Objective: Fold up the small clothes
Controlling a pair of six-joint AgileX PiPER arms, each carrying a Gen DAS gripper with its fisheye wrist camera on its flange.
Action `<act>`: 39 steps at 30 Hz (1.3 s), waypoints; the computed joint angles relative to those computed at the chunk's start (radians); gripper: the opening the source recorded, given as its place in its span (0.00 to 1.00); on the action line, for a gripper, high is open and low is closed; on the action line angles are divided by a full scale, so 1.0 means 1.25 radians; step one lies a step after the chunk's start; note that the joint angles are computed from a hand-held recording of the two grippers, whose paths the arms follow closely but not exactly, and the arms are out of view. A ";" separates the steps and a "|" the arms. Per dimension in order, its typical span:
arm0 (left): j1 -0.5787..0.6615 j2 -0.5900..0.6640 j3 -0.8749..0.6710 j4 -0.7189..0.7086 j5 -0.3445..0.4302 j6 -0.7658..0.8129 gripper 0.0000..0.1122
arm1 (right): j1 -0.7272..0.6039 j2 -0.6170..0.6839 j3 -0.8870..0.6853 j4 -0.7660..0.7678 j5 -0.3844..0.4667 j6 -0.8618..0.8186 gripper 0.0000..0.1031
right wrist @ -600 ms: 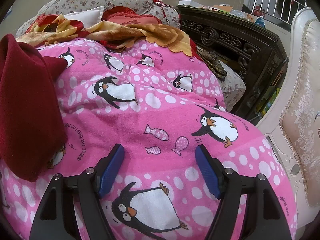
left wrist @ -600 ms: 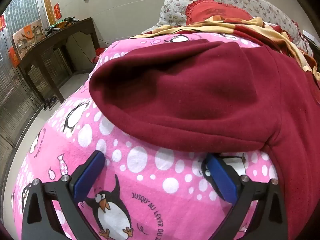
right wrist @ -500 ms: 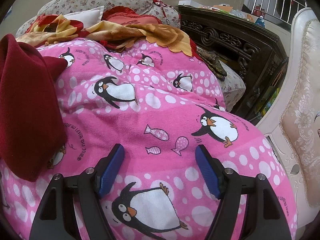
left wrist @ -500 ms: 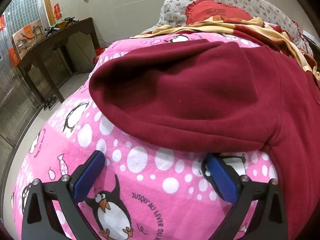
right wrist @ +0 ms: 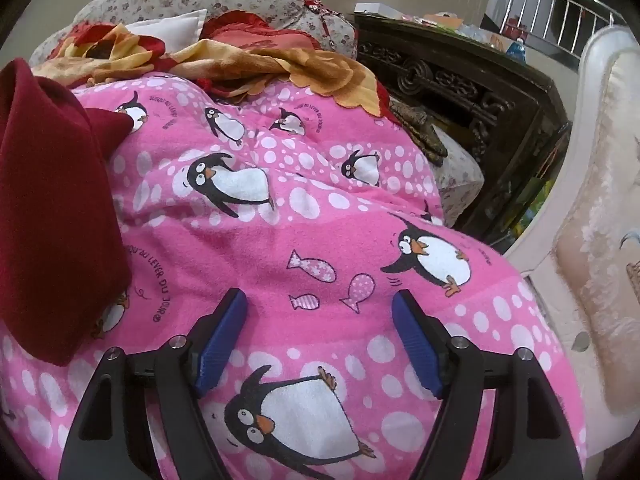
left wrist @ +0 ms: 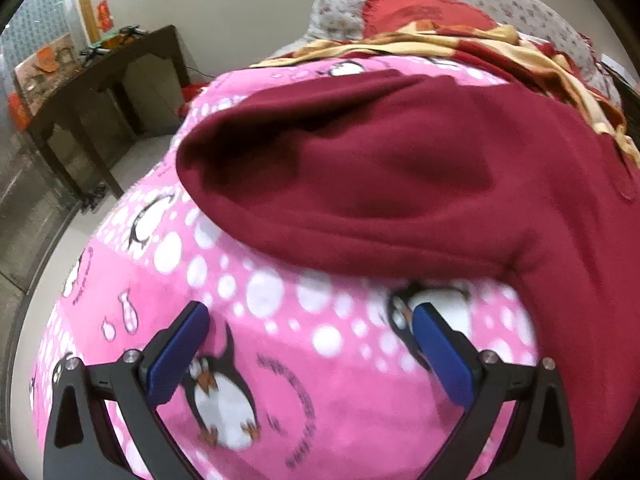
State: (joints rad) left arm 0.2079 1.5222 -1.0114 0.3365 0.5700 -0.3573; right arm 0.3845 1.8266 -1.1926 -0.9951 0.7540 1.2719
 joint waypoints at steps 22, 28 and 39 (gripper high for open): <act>-0.259 -0.243 -0.140 -0.126 0.271 0.102 0.92 | 0.164 -0.381 -0.247 0.390 0.291 -0.469 0.86; -0.315 -0.262 -0.175 -0.100 0.304 0.075 0.92 | 0.256 -0.374 -0.346 0.376 0.324 -0.489 0.86; -0.341 -0.253 -0.090 -0.053 0.234 -0.004 0.92 | 0.329 -0.214 -0.309 0.410 0.141 -0.389 0.86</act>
State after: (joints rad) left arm -0.2187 1.2063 -1.1240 0.2698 0.8620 -0.3623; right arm 0.7962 1.5594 -1.5793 -0.4823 0.9299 0.7858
